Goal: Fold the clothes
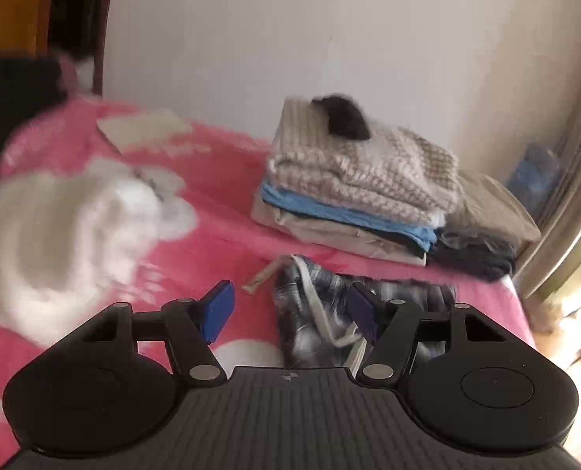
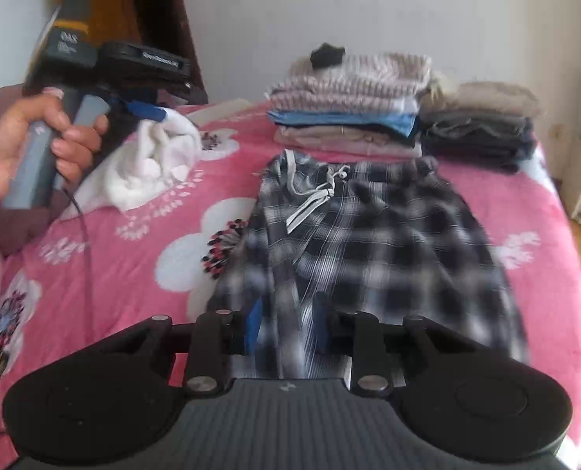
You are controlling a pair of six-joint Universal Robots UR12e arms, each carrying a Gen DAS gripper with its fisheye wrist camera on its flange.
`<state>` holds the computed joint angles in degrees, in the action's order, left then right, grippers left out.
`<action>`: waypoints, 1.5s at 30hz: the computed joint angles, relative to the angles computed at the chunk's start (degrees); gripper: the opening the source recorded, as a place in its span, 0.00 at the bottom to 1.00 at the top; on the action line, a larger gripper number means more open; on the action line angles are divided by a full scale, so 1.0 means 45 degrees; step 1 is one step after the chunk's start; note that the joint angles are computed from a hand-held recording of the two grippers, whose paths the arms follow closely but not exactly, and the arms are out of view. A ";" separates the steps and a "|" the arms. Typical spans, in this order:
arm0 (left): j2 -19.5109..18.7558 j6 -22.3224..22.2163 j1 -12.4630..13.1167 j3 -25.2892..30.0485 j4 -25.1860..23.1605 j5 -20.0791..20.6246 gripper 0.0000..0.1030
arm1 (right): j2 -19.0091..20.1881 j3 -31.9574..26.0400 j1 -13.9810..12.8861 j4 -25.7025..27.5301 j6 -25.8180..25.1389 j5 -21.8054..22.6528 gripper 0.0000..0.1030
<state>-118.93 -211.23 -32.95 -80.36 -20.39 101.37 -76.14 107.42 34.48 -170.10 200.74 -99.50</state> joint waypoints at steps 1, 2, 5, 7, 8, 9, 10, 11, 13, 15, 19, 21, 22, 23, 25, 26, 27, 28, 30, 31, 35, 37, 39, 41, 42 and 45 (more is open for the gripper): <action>-0.0266 -0.0398 0.0141 0.0187 -0.0106 -0.0355 0.62 | 0.0179 -0.0149 -0.0147 0.0152 0.0218 0.0290 0.29; -0.0516 -0.0814 0.0269 0.0377 -0.0330 -0.0708 0.62 | 0.0267 -0.0199 -0.0263 0.0263 0.0359 0.0556 0.29; -0.1064 -0.1562 0.0558 0.0736 -0.0991 -0.1624 0.60 | 0.0630 -0.0426 -0.0468 0.0676 0.0762 0.1007 0.30; -0.1373 -0.1719 0.0699 0.0964 -0.1380 -0.2059 0.60 | 0.0812 -0.0514 -0.0613 0.0917 0.1104 0.1391 0.30; -0.1454 -0.1641 0.0741 0.1014 -0.1429 -0.2133 0.60 | 0.0901 -0.0573 -0.0658 0.1075 0.1254 0.1518 0.31; -0.1499 -0.1559 0.0790 0.0983 -0.1244 -0.2249 0.60 | 0.0981 -0.0618 -0.0696 0.1178 0.1379 0.1603 0.31; -0.1538 -0.1484 0.0841 0.0947 -0.1048 -0.2382 0.60 | 0.1063 -0.0668 -0.0739 0.1276 0.1501 0.1695 0.31; -0.1563 -0.1450 0.0893 0.0907 -0.0845 -0.2548 0.60 | 0.1140 -0.0713 -0.0810 0.1301 0.1618 0.1828 0.31; -0.1621 -0.1485 0.0993 0.0865 -0.0536 -0.2901 0.61 | 0.1217 -0.0663 -0.0924 0.1142 0.1942 0.2156 0.31; -0.1761 -0.1485 0.1109 0.0981 -0.0541 -0.3360 0.61 | 0.1181 -0.0550 -0.1017 0.1063 0.2279 0.2486 0.31; -0.2127 -0.1262 0.1184 0.1448 -0.0947 -0.3708 0.59 | 0.1047 -0.0199 -0.1079 0.0692 0.2770 0.2954 0.31; -0.2270 -0.1219 0.1153 0.1679 -0.1257 -0.3603 0.41 | 0.1007 -0.0116 -0.1063 0.0700 0.2765 0.3088 0.30; -0.2331 -0.1370 0.1139 0.1772 -0.1405 -0.3543 0.39 | 0.0997 -0.0087 -0.1026 0.0718 0.2794 0.3027 0.30; -0.2367 -0.1588 0.1120 0.1816 -0.1504 -0.3427 0.36 | 0.0986 -0.0052 -0.0995 0.0682 0.2815 0.2941 0.30; -0.2425 -0.1682 0.1054 0.1855 -0.1493 -0.3137 0.29 | 0.0976 0.0014 -0.0920 0.0565 0.2849 0.2720 0.30; -0.2473 -0.1593 0.1016 0.1920 -0.1524 -0.2993 0.26 | 0.0972 0.0044 -0.0922 0.0555 0.2899 0.2759 0.30; -0.2521 -0.1436 0.0970 0.1998 -0.1572 -0.2830 0.23 | 0.0970 0.0071 -0.0923 0.0550 0.2949 0.2793 0.30; -0.2525 -0.1290 0.0929 0.2005 -0.1581 -0.2705 0.22 | 0.0991 0.0076 -0.0907 0.0586 0.2990 0.2789 0.30; -0.2595 -0.1055 0.0853 0.2101 -0.1604 -0.2480 0.19 | 0.1042 0.0033 -0.0833 0.0716 0.2966 0.2595 0.24; -0.2629 -0.0992 0.0817 0.2144 -0.1624 -0.2344 0.18 | 0.1064 0.0014 -0.0778 0.0768 0.2986 0.2415 0.15; -0.2666 -0.0870 0.0711 0.2145 -0.1443 -0.1930 0.10 | 0.1043 0.0103 -0.0644 0.0414 0.3390 0.1996 0.01; -0.2664 -0.0783 0.0671 0.2154 -0.1432 -0.1753 0.09 | 0.0969 0.0213 -0.0574 0.0022 0.3472 0.1851 0.01; -0.2677 -0.0818 0.0648 0.2184 -0.1447 -0.1674 0.09 | 0.0949 0.0240 -0.0499 -0.0121 0.3428 0.1581 0.01; -0.2698 -0.0817 0.0610 0.2206 -0.1424 -0.1555 0.09 | 0.0931 0.0217 -0.0468 0.0063 0.3357 0.1430 0.05; -0.2717 -0.0761 0.0579 0.2222 -0.1389 -0.1453 0.09 | 0.0927 0.0192 -0.0483 0.0288 0.3388 0.1474 0.08; -0.2797 -0.0645 0.0478 0.2320 -0.1285 -0.1109 0.08 | 0.0982 0.0170 -0.0519 0.0608 0.3491 0.1629 0.25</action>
